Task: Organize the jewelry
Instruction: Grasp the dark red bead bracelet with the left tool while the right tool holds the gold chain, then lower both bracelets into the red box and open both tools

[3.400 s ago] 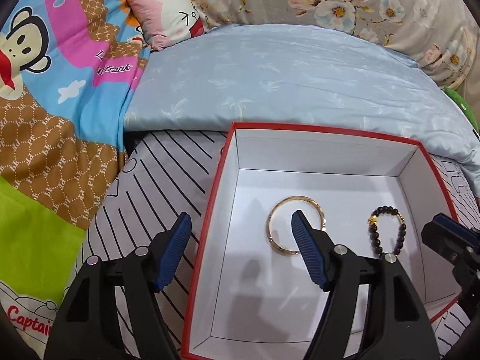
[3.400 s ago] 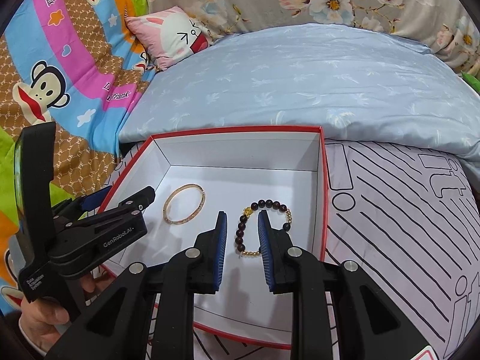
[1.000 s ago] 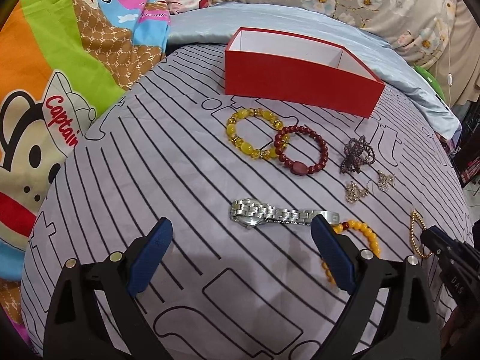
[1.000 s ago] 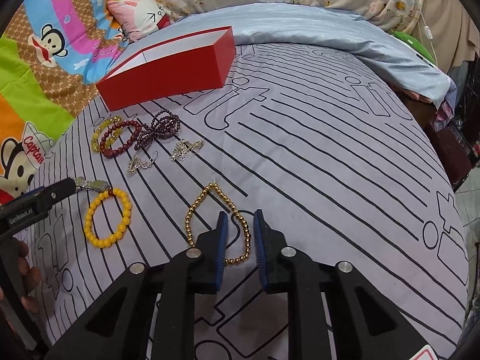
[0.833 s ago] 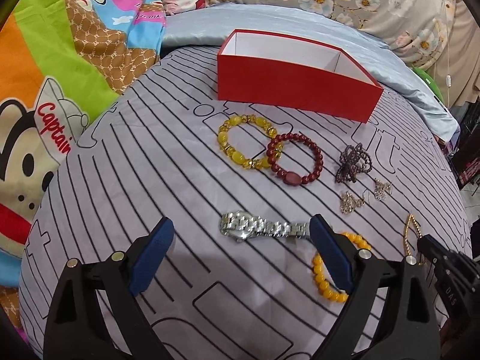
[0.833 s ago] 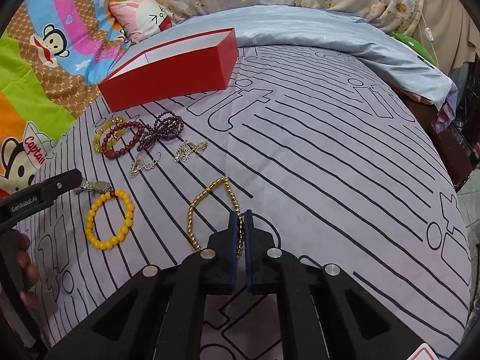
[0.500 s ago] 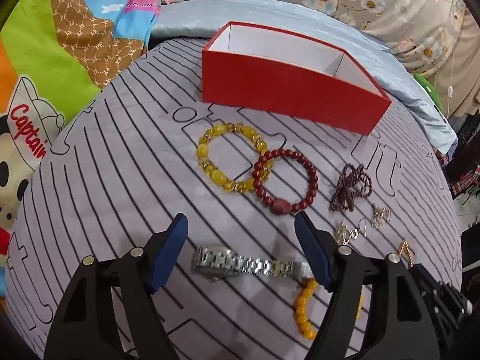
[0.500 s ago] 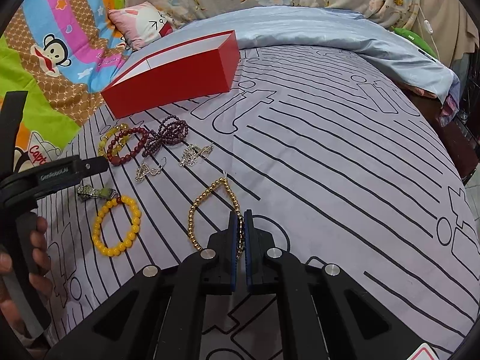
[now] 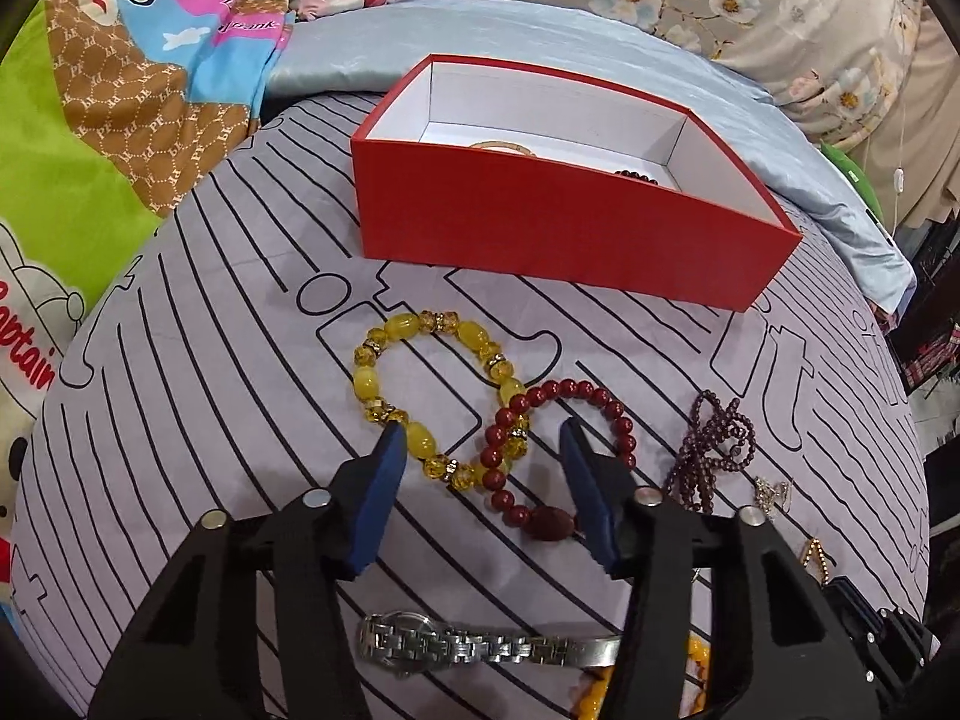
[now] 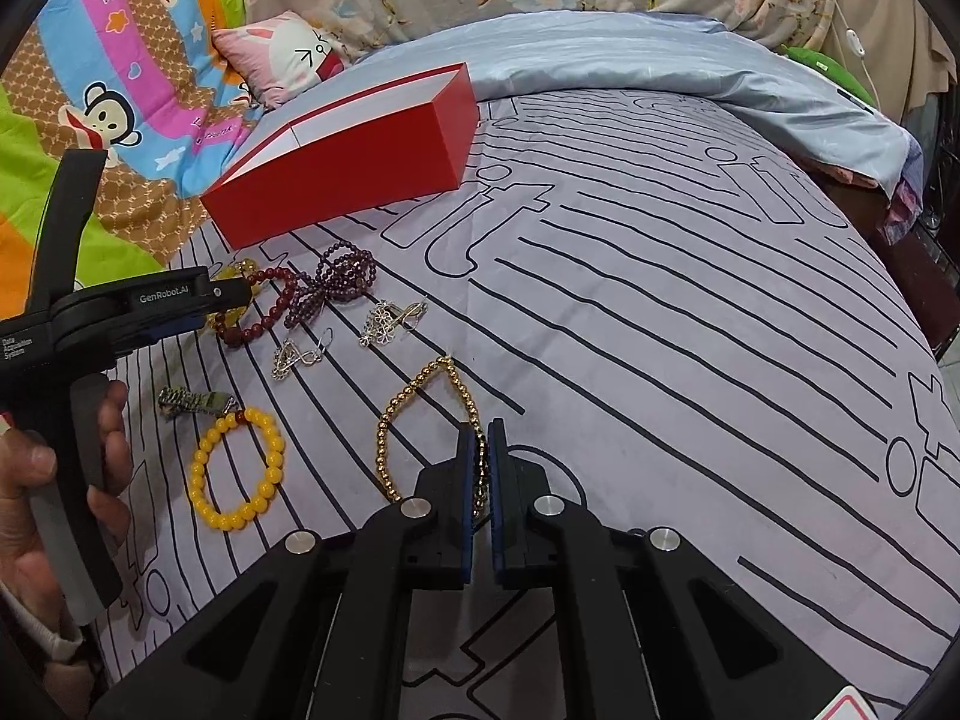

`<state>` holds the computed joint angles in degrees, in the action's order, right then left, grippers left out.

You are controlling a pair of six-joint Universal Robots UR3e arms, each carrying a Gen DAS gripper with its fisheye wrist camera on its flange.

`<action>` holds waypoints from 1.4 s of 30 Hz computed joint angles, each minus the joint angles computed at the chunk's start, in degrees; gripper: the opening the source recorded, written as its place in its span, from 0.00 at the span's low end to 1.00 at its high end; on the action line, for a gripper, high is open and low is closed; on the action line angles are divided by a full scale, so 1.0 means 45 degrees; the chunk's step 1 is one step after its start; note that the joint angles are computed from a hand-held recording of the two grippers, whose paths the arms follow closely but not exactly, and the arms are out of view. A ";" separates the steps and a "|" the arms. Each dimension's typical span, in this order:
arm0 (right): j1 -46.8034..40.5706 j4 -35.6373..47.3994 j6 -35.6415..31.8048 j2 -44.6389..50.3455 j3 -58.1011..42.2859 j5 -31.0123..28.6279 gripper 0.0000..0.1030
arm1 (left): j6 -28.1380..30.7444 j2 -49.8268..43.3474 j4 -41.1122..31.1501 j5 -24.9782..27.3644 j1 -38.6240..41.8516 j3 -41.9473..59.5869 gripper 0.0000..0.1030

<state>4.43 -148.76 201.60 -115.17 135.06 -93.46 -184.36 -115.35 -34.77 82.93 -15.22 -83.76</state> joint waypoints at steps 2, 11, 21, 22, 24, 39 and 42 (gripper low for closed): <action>-0.0032 -0.0062 -0.0002 0.0056 -0.0012 0.0039 0.04 | 0.0047 -0.0012 0.0059 -0.0047 -0.0013 -0.0015 0.40; -0.0223 -0.0034 -0.0081 -0.0134 0.0105 0.0208 0.04 | 0.0176 0.0172 0.0265 -0.0367 0.0106 -0.0316 0.08; -0.0282 0.0003 -0.0050 -0.0203 0.0120 0.0296 0.03 | 0.0348 0.1155 0.0797 -0.0904 0.0170 -0.1219 0.07; -0.0282 0.0003 -0.0050 -0.0203 0.0120 0.0296 0.03 | 0.0359 0.1263 0.0767 -0.1017 0.0220 -0.1264 0.07; -0.0300 0.0028 -0.0039 -0.0248 0.0124 0.0310 0.03 | 0.0376 0.1595 0.0700 -0.1220 0.0262 -0.1424 0.07; -0.0278 0.1262 -0.0668 -0.1300 -0.1541 0.0352 0.03 | 0.0901 0.4421 -0.0495 -0.2726 0.0670 -0.1819 0.07; -0.0291 0.1374 -0.0954 -0.1087 -0.2357 0.0444 0.03 | 0.0971 0.4531 -0.0791 -0.2968 0.0768 -0.1351 0.07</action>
